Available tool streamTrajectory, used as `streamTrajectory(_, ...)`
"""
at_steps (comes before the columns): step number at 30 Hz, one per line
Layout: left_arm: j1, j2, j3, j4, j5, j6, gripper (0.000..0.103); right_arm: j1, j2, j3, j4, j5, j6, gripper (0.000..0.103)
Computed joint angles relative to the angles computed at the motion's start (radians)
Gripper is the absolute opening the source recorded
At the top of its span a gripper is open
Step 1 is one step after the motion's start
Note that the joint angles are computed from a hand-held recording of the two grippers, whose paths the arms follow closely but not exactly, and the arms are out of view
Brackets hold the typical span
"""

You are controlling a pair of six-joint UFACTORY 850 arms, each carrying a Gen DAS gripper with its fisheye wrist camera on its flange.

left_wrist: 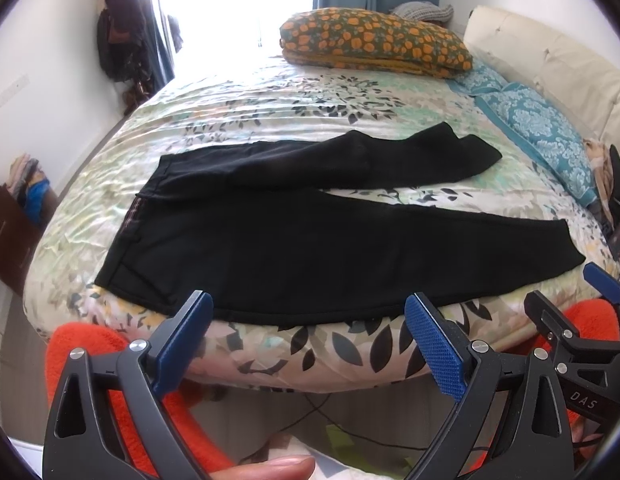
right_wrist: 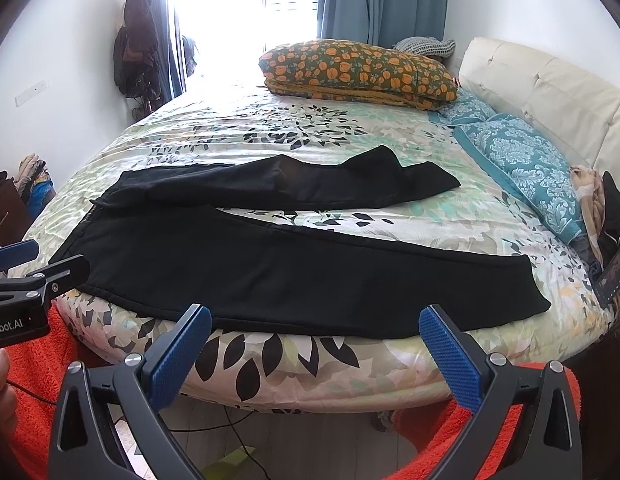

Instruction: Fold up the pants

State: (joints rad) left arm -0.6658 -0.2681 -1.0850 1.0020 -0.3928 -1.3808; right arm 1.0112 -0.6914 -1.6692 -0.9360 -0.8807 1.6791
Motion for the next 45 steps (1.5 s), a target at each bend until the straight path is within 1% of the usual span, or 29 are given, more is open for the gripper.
streamTrajectory(11,-0.003,-0.007,-0.003,-0.015,-0.006,0.018,0.098,-0.002,-0.003,-0.001,0.014,0.009,-0.007,0.103)
streamTrajectory(19,-0.004,-0.005,-0.001,0.004,-0.007,0.001,0.098,-0.002,-0.003,-0.001,0.012,0.013,-0.003,0.103)
streamTrajectory(32,-0.002,-0.006,-0.005,-0.020,-0.011,0.027,0.098,-0.002,-0.008,-0.004,0.024,0.018,-0.009,0.103)
streamTrajectory(45,-0.002,-0.016,-0.016,0.014,-0.017,0.002,0.098,0.000,0.001,0.012,0.000,0.028,0.019,0.103)
